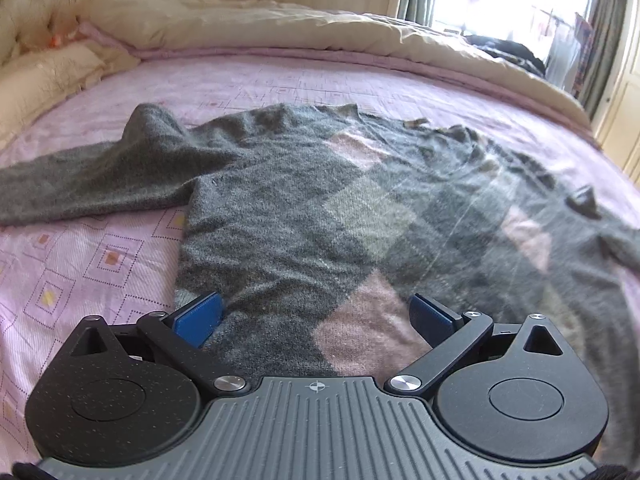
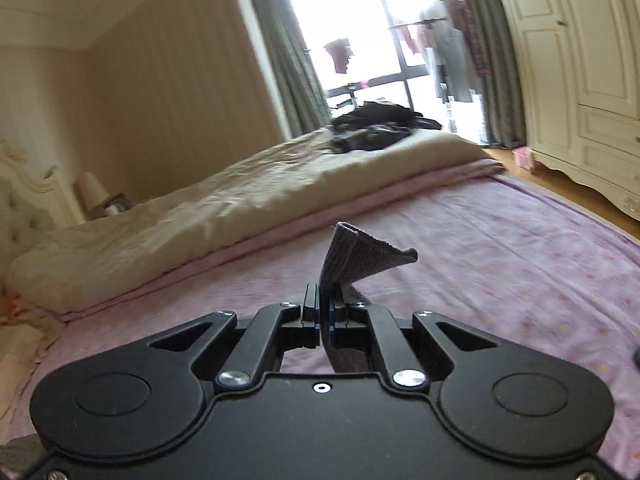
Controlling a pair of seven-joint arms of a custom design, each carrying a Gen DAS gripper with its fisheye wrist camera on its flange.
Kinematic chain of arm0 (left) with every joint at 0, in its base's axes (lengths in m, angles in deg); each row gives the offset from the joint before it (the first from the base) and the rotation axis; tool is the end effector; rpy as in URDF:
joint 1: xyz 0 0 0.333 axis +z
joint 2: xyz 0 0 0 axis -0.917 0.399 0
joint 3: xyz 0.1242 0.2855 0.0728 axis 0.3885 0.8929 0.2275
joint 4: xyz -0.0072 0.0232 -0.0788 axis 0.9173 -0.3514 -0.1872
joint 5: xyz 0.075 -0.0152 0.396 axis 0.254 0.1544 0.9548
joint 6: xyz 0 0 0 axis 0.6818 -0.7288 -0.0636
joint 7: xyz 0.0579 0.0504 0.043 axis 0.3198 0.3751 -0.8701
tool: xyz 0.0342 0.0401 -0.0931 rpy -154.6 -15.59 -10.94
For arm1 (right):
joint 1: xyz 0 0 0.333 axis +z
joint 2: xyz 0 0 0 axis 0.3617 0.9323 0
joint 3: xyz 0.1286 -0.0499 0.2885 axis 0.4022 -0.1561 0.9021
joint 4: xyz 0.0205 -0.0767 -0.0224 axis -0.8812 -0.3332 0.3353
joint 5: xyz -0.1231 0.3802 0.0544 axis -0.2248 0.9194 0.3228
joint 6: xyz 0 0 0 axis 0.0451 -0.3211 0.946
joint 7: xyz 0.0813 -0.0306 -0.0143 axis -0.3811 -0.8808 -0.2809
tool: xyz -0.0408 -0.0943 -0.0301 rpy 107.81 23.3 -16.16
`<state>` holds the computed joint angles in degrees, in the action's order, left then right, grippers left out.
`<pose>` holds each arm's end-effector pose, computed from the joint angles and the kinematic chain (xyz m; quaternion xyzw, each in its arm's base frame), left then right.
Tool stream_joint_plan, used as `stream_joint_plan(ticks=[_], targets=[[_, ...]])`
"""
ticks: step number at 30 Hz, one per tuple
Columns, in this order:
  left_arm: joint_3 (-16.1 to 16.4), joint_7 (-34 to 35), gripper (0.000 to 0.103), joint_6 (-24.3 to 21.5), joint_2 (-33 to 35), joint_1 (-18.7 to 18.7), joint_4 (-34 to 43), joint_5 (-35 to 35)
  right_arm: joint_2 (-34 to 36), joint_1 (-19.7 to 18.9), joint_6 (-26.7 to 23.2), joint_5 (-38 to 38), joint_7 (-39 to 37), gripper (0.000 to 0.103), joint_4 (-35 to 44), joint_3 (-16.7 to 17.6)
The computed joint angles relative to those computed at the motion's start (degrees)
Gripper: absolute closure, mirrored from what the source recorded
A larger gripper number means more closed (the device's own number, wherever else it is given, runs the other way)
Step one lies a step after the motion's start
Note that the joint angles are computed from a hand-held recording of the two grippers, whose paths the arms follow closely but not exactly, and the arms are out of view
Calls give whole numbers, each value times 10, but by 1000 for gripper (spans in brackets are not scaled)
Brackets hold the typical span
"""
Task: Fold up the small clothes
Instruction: 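Lift the sleeve with the right gripper, lay it across the body, release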
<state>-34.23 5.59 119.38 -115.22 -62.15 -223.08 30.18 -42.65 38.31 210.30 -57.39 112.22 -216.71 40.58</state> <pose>0.3679 -0.1301 0.4609 -0.7221 0.5824 -0.2810 0.2460 0.5168 0.0363 0.6081 -0.5414 0.6652 -0.2520 0.4482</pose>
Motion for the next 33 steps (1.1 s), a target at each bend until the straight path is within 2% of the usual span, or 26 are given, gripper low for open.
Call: stream_joint_plan(ticks=[2, 3, 6, 8, 9, 13, 14, 17, 19, 21, 23, 24, 25, 26, 29, 31, 32, 33], targets=[[47, 21, 2, -7, -11, -35, -5, -27, 19, 83, 6, 49, -56, 93, 26, -29], [66, 33, 2, -9, -18, -47, -8, -40, 30, 113, 10, 73, -81, 93, 37, -37], [98, 63, 2, -19, -42, -59, -15, -68, 75, 234, 6, 214, -216, 93, 80, -87], [116, 86, 2, -32, -60, -61, -20, -83, 109, 283, -12, 314, -302, 93, 109, -101], [120, 96, 2, -37, -68, -60, -23, -89, 126, 290, -19, 345, -329, 93, 121, -97], [132, 134, 2, -54, -97, -45, -35, -105, 193, 293, -43, 411, -377, 93, 154, -52], [133, 140, 2, -57, -103, -41, -38, -108, 204, 295, -42, 392, -355, 93, 155, -39], [141, 157, 2, -64, -114, -34, -47, -122, 236, 286, -44, 396, -365, 92, 160, -3], [146, 165, 2, -65, -115, -33, -50, -133, 242, 268, -43, 446, -417, 84, 155, 30], [153, 176, 2, -65, -115, -35, -52, -144, 231, 249, -34, 515, -483, 84, 136, 64], [158, 189, 2, -63, -116, -37, -53, -153, 207, 236, -10, 560, -533, 68, 109, 89], [159, 196, 2, -60, -115, -38, -52, -157, 196, 228, 1, 582, -560, 55, 96, 98], [159, 203, 2, -58, -111, -39, -49, -159, 184, 222, 18, 610, -593, 49, 83, 108], [159, 210, 2, -54, -106, -41, -46, -161, 171, 219, 41, 632, -619, 49, 68, 118], [158, 228, 2, -39, -71, -46, -25, -168, 136, 197, 92, 587, -591, 49, 14, 147], [162, 241, 2, -22, -37, -54, -7, -176, 113, 199, 117, 584, -598, 48, -19, 146], [163, 248, 2, -12, -20, -58, 2, -180, 103, 189, 129, 560, -576, 48, -40, 156], [165, 255, 2, -4, -2, -64, 12, -184, 89, 162, 137, 533, -551, 48, -63, 178]])
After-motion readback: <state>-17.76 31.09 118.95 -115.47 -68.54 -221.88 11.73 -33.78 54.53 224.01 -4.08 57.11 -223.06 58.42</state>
